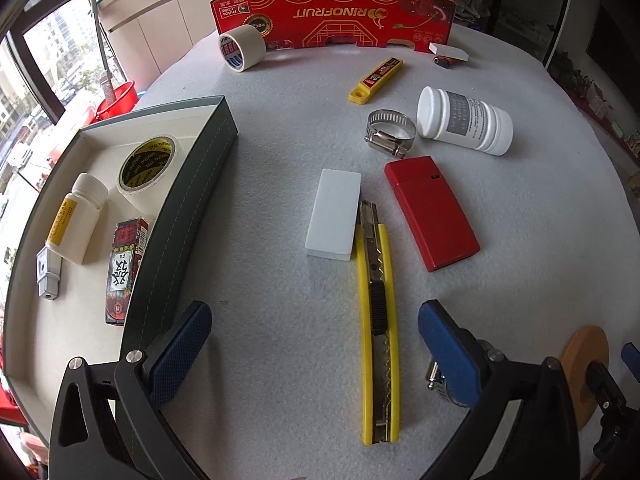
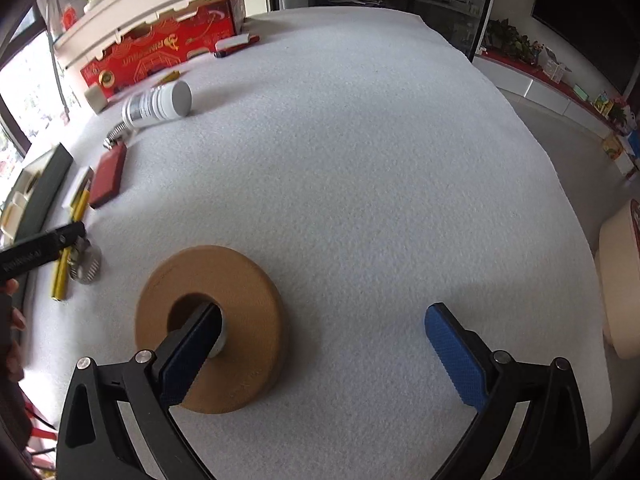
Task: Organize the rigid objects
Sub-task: 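Move the left tool to the yellow box cutter while the right tool approaches the tan ring, then grasp the yellow box cutter with the left tool while the right tool grasps the tan rubber ring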
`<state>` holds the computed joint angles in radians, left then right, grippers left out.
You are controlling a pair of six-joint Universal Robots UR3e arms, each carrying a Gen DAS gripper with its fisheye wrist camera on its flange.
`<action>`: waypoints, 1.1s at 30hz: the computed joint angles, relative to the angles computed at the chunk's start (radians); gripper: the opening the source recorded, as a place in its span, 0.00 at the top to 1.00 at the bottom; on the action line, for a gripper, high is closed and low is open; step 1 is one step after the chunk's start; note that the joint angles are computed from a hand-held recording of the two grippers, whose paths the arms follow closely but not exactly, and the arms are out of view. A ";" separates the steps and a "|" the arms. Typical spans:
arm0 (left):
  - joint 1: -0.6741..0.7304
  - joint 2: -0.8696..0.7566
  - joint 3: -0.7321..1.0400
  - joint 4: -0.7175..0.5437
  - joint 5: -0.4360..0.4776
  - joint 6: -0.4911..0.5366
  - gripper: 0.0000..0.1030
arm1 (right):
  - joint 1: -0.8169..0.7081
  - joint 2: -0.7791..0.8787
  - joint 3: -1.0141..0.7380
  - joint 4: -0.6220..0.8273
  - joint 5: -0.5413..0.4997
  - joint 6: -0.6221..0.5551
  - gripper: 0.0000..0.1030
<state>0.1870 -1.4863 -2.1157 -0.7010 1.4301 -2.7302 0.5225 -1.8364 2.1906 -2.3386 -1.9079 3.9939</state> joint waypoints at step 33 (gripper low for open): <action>0.022 0.171 -0.126 -0.019 -0.111 0.045 0.76 | 0.112 0.254 -0.198 0.026 -0.006 -0.092 0.15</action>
